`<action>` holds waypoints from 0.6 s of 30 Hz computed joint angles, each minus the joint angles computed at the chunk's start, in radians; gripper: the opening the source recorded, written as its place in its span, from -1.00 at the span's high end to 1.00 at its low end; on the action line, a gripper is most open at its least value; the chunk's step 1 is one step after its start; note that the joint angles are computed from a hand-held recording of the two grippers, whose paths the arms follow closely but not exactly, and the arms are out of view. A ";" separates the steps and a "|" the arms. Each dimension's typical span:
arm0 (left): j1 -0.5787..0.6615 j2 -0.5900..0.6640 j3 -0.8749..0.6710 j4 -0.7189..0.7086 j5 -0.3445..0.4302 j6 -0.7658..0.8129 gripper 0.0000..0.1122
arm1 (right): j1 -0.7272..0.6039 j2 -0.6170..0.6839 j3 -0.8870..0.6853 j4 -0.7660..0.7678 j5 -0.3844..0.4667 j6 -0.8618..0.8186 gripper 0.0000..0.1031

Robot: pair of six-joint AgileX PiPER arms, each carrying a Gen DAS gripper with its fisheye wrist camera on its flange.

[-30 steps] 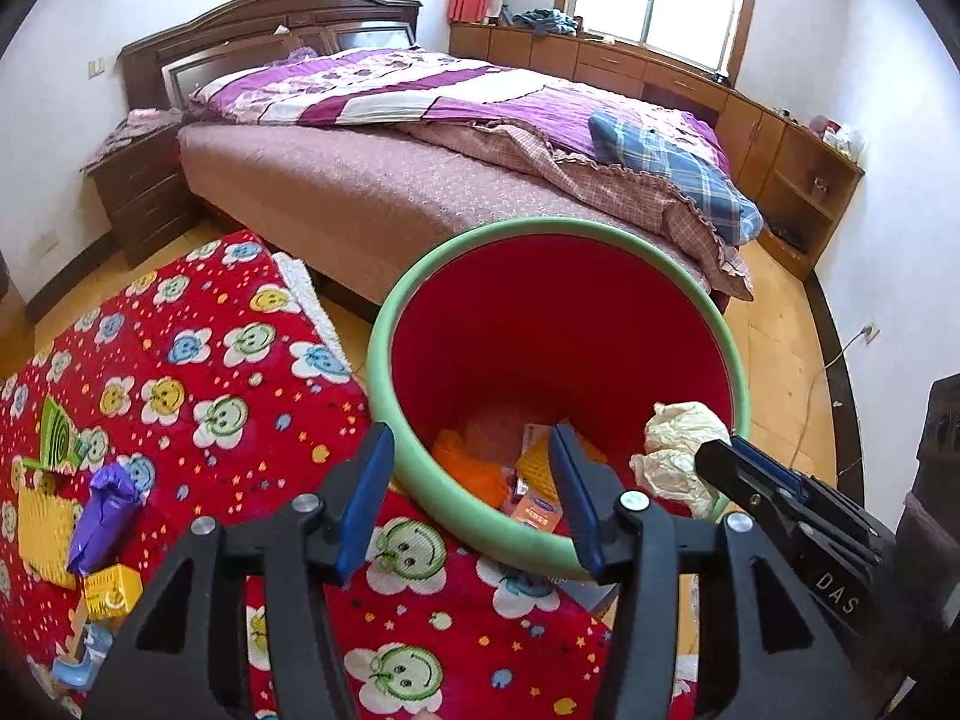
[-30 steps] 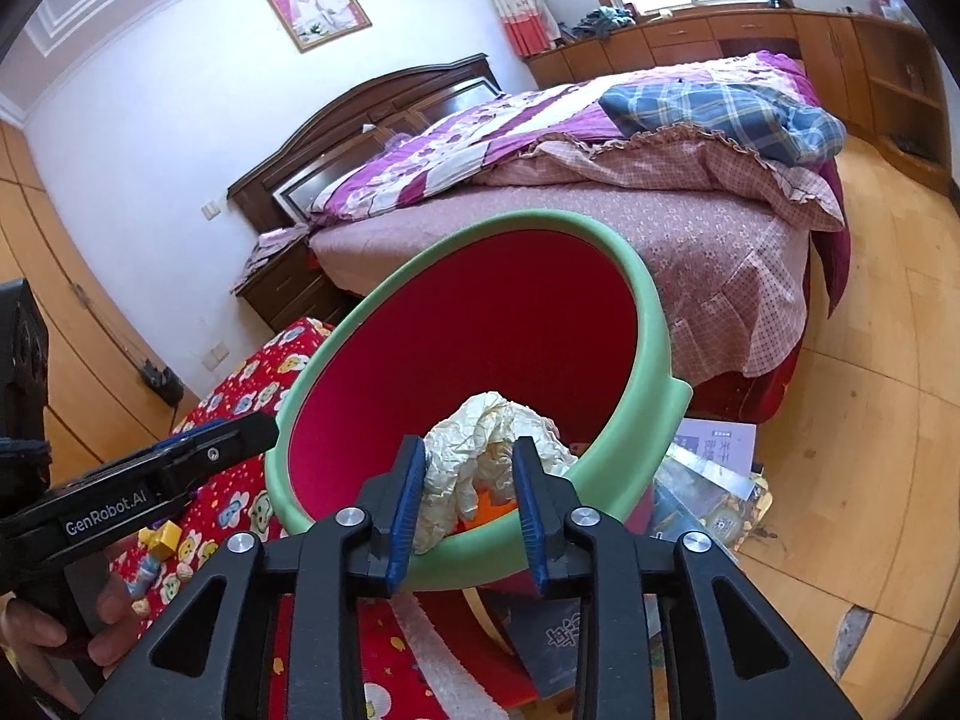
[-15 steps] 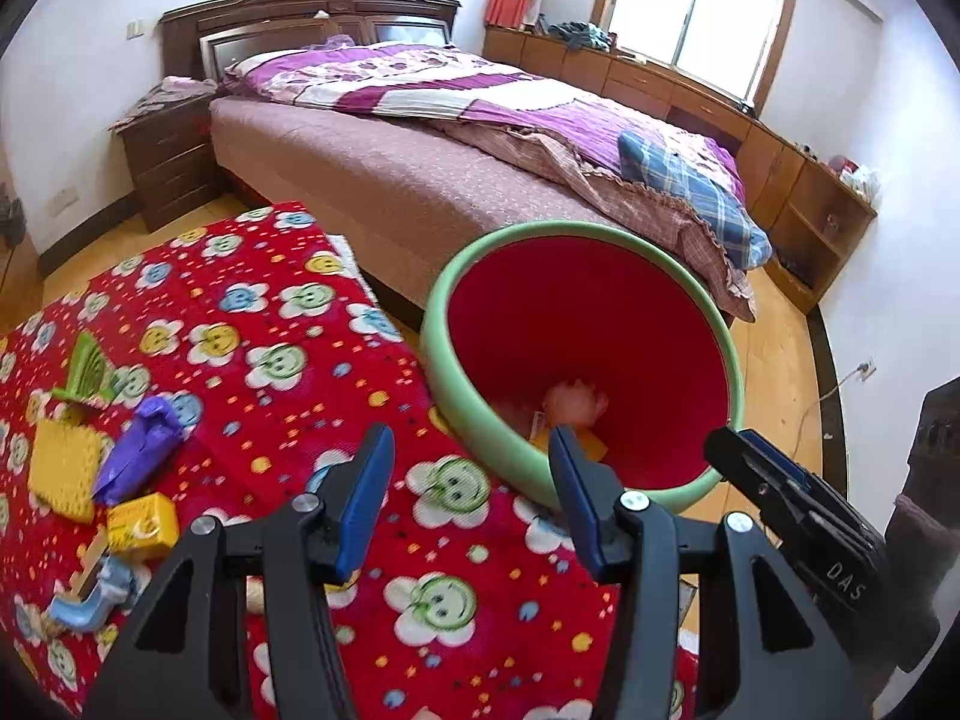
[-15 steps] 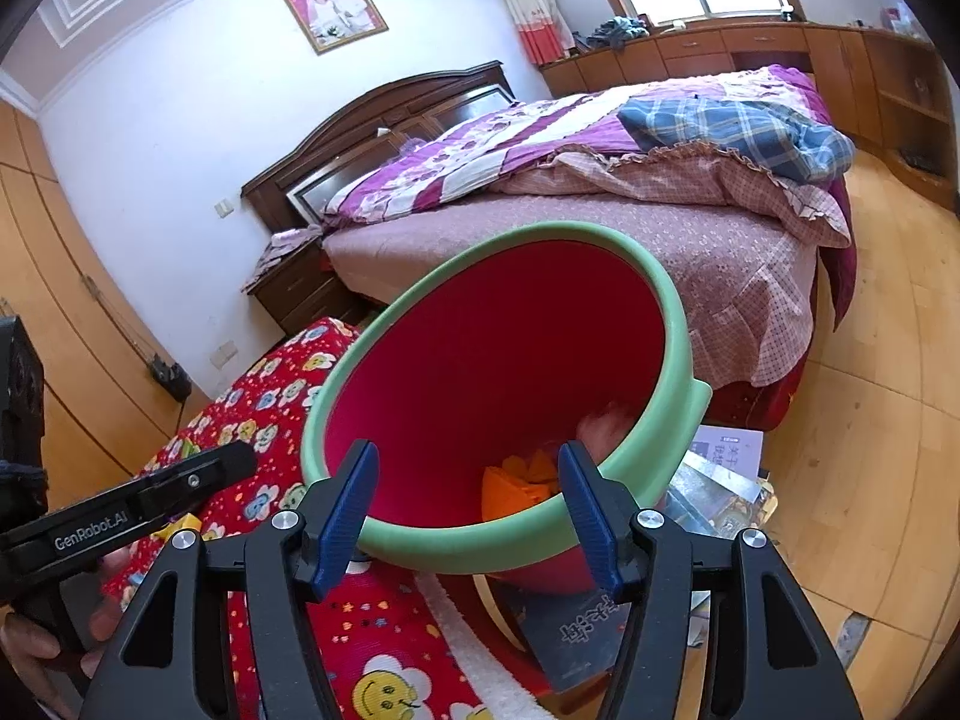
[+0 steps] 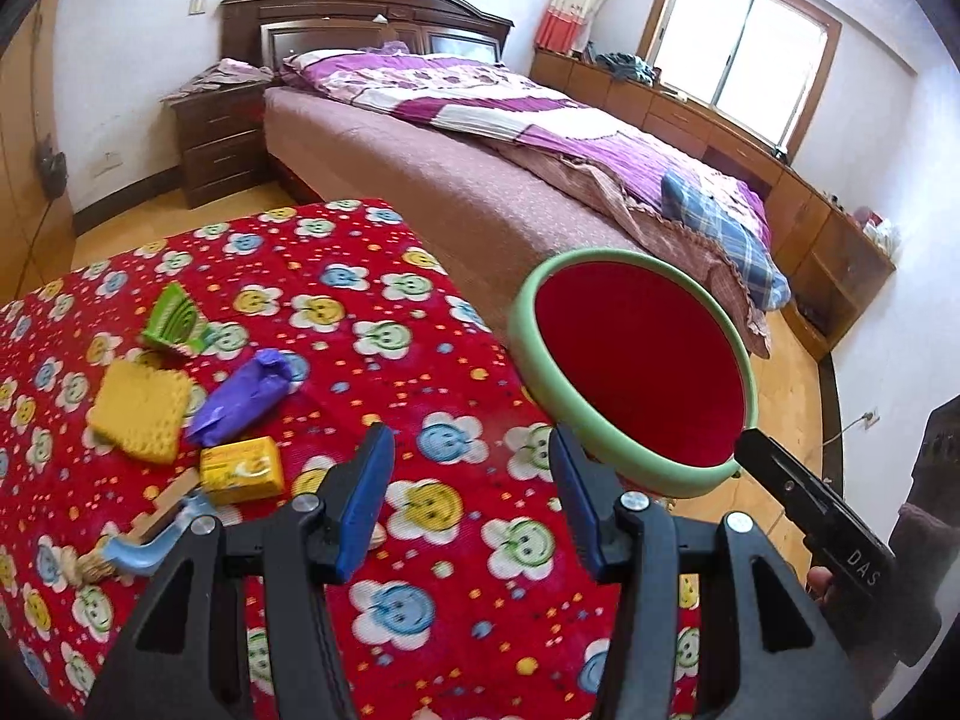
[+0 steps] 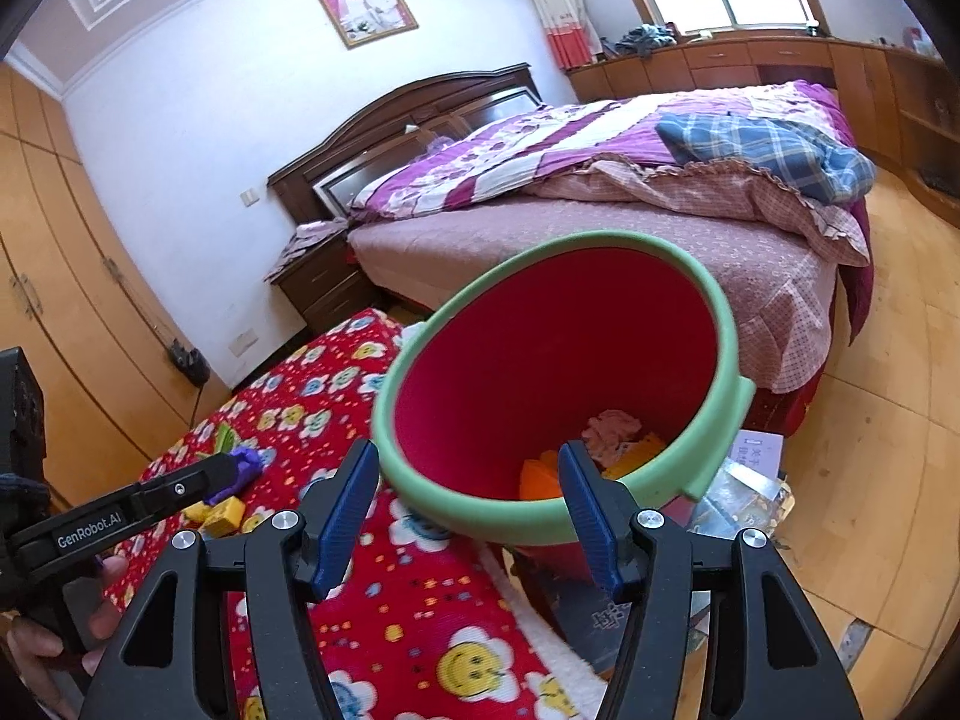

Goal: Collect trash
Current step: 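Move both open tools back over the bedspread clutter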

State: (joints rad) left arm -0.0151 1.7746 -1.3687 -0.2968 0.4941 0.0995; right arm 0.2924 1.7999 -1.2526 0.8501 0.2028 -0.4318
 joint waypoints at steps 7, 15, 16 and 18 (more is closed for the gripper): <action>0.064 -0.073 0.078 -0.054 -0.016 0.058 0.04 | 0.056 -0.011 -0.014 -0.144 0.007 0.134 -0.24; 0.150 -0.127 0.120 -0.054 -0.011 0.091 0.04 | 0.114 0.001 -0.048 -0.241 0.032 0.227 -0.24; 0.159 -0.128 0.120 -0.049 -0.010 0.089 0.04 | 0.121 0.005 -0.055 -0.254 0.036 0.239 -0.24; 0.184 -0.133 0.120 -0.034 -0.006 0.086 0.04 | 0.132 0.011 -0.064 -0.270 0.042 0.255 -0.24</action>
State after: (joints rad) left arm 0.1689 1.6418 -1.2488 -0.3304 0.4878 0.1856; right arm 0.4244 1.8109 -1.3165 0.5805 0.2446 -0.1768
